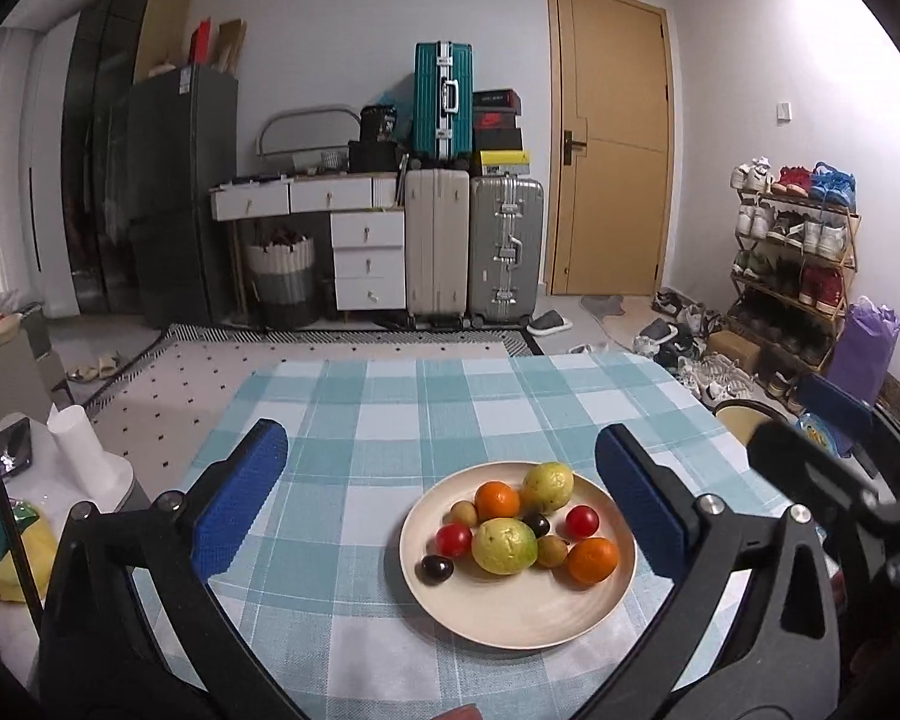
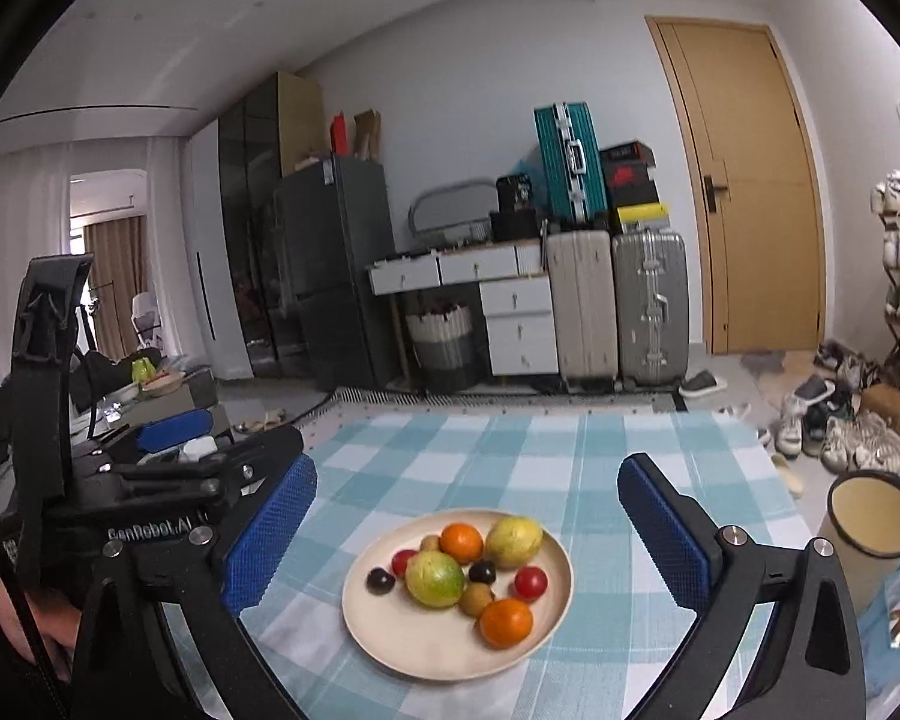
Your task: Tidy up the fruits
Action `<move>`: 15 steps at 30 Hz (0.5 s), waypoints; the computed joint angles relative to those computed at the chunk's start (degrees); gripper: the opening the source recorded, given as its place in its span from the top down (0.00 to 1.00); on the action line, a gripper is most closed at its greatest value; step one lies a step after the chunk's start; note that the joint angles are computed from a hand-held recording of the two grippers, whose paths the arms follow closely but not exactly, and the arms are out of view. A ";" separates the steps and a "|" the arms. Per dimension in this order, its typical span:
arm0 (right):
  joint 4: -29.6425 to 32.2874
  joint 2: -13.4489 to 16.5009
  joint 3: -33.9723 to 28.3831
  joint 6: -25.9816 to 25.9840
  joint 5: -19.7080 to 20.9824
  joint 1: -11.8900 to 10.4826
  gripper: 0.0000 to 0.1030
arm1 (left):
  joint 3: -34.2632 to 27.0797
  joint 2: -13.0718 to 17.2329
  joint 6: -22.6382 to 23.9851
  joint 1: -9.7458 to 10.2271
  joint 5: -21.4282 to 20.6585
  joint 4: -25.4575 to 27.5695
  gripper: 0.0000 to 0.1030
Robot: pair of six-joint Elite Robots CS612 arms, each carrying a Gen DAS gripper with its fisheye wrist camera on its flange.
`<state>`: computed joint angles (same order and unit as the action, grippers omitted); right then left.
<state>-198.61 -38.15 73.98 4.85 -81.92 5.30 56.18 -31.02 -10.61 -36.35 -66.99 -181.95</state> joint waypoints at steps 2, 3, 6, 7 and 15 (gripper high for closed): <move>-1.30 0.25 -0.29 0.33 -0.63 0.11 0.00 | 0.59 -0.23 -0.05 -0.18 0.33 -0.59 0.00; -1.87 0.39 -0.45 0.73 -0.97 0.17 0.00 | 0.75 -0.26 -0.04 -0.24 0.46 -0.90 0.00; -4.81 0.86 -0.66 2.01 -0.75 0.15 0.00 | 1.05 -0.31 0.06 -0.54 1.52 -1.21 0.00; -5.88 1.03 -0.69 1.98 -0.76 0.14 0.00 | 1.25 -0.34 -0.01 -0.64 1.94 -1.56 0.00; -8.29 1.12 0.17 -0.21 -5.23 0.33 0.00 | 1.61 0.38 -0.32 -0.50 2.40 -4.37 0.00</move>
